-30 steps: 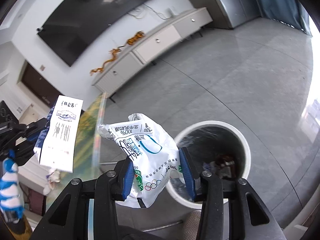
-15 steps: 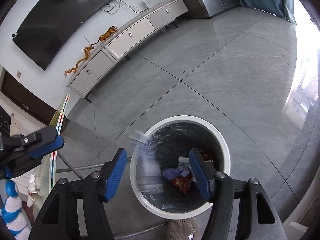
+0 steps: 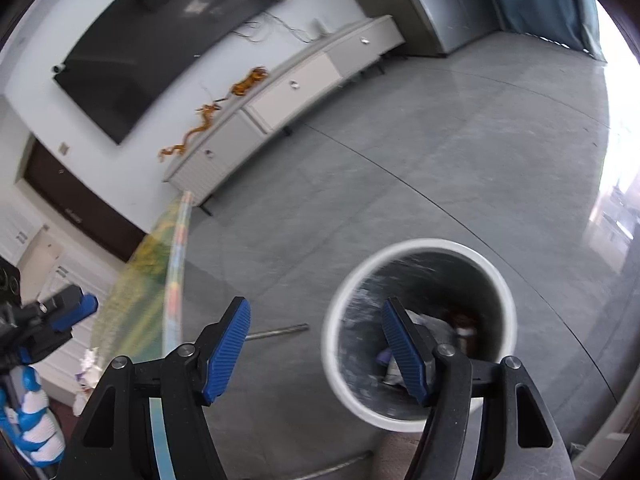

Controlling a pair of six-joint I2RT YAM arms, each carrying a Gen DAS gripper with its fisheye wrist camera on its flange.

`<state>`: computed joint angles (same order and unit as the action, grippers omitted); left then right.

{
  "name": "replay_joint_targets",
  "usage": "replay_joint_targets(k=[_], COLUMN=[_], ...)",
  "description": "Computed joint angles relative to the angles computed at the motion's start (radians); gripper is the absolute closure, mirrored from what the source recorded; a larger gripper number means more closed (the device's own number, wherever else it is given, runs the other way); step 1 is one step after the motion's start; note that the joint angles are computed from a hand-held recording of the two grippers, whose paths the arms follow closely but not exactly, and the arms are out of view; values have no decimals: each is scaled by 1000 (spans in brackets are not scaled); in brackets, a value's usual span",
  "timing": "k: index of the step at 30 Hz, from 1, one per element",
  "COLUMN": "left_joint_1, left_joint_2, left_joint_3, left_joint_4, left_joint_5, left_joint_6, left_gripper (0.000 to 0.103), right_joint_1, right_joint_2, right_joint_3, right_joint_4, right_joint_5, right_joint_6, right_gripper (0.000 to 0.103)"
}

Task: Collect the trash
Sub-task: 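Move both open tools back to the table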

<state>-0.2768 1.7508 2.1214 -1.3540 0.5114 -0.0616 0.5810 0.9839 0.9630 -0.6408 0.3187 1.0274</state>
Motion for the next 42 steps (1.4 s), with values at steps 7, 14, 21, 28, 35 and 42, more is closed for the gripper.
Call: replay_joint_targets(k=[7,14,21,28,35,42], left_joint_1=[366,917,1325,1440,1432,1517], left_joint_2=[-103,-194,-183,-9,57,7], left_joint_3=[-12,-87,-299,-290,-219,-258], left_joint_4=[-102,-117,217,384,331,312], left_joint_5=[-16,49,50,43,38,16], left_joint_6=[254,590,793,741,767,870], left_gripper=[77,75,67,66,66,66], right_joint_1=[97,185,243,292,339,415], right_joint_2=[89,227,331,392,422,419], right_joint_3=[110,191,262,343,368,343], right_joint_4=[56,125,87,10,-10,33], right_joint_5=[56,118,213,283,301,281], right_joint_6=[-6,-37,-13,9,55,96], right_gripper=[29,23,22,19,16,16])
